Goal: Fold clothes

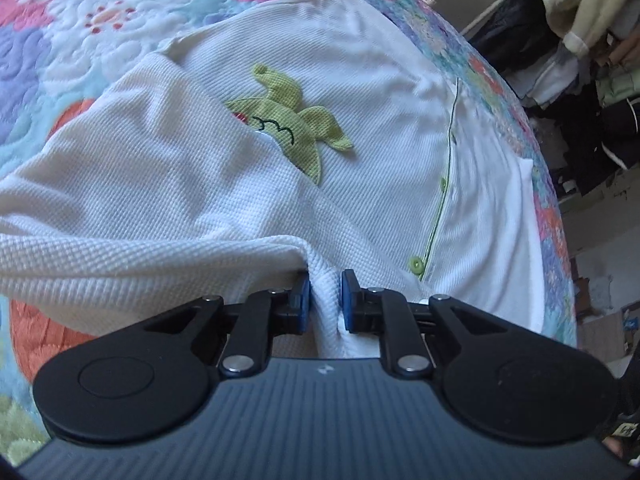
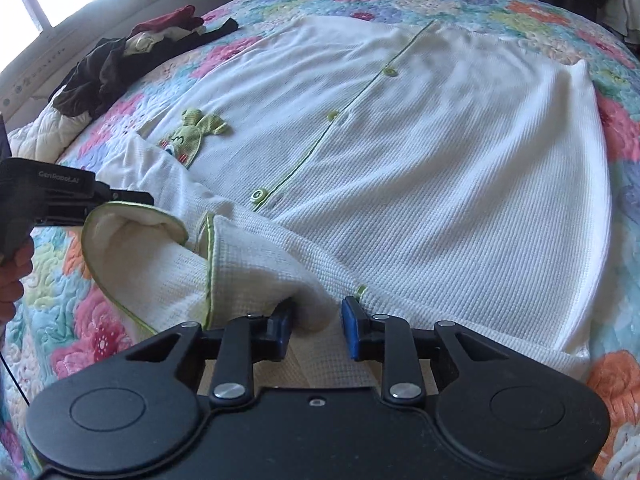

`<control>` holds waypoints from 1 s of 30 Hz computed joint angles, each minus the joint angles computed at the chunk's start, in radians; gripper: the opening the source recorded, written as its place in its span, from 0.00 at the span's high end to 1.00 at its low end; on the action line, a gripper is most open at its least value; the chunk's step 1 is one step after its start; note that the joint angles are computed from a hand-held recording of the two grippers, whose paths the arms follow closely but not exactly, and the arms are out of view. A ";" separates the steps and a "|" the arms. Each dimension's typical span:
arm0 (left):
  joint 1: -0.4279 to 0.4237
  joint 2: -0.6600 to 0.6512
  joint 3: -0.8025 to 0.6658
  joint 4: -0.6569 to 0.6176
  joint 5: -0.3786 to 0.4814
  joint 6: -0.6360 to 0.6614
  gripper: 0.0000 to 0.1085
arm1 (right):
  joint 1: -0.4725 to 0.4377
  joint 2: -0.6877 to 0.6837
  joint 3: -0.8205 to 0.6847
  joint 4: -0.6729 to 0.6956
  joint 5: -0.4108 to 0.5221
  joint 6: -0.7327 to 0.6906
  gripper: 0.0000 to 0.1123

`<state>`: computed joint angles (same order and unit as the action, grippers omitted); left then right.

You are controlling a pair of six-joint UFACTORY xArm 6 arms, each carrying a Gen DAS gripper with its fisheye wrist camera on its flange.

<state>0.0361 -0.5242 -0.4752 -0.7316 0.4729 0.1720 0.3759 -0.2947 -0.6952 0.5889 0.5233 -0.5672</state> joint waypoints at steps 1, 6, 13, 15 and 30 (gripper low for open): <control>-0.003 0.007 0.003 -0.003 -0.004 0.000 0.86 | 0.003 -0.015 0.013 -0.013 -0.008 -0.013 0.73; 0.031 -0.001 0.042 -0.292 -0.011 0.187 0.89 | 0.005 -0.061 0.049 -0.003 -0.038 -0.032 0.89; -0.008 0.017 -0.027 -0.415 -0.057 0.339 0.90 | 0.016 -0.059 0.018 -0.104 -0.130 -0.014 0.89; -0.019 0.065 -0.084 -0.437 -0.068 0.360 0.90 | -0.003 -0.023 -0.033 -0.101 -0.122 -0.024 0.89; -0.048 0.563 -0.619 -0.613 -0.074 0.551 0.90 | -0.078 0.356 -0.444 -0.188 -0.207 0.005 0.90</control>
